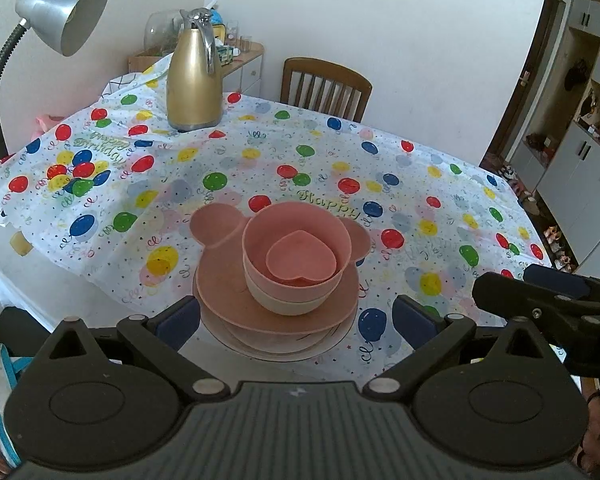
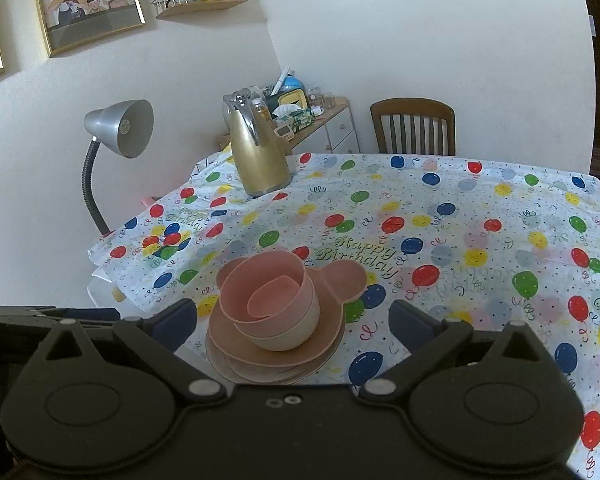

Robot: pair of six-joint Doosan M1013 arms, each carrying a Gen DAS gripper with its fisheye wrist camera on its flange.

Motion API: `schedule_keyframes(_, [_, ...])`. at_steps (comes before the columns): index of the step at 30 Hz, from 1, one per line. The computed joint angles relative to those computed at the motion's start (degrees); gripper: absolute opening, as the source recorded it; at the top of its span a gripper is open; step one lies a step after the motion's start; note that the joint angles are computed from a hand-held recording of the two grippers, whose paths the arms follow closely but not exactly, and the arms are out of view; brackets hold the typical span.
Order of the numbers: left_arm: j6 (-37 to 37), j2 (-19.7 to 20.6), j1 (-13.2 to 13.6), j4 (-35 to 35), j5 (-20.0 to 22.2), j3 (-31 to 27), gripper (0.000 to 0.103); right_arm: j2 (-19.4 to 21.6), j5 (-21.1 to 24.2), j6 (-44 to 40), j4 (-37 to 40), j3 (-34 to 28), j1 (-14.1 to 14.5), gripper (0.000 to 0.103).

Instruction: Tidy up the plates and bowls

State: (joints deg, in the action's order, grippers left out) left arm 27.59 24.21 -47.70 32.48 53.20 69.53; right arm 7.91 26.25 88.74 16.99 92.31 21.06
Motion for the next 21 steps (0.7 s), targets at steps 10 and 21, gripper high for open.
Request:
schedule_keyframes(10, [0.07, 0.01, 0.20, -0.76, -0.08, 0.02, 0.103, 0.15, 0.15, -0.54, 0.17, -0.16, -0.04, 0.103])
schedule_keyframes(21, [0.21, 0.05, 0.77, -2.52, -1.19, 0.32, 0.103, 0.50, 0.66, -0.32, -0.17, -0.70, 0.05, 0.103])
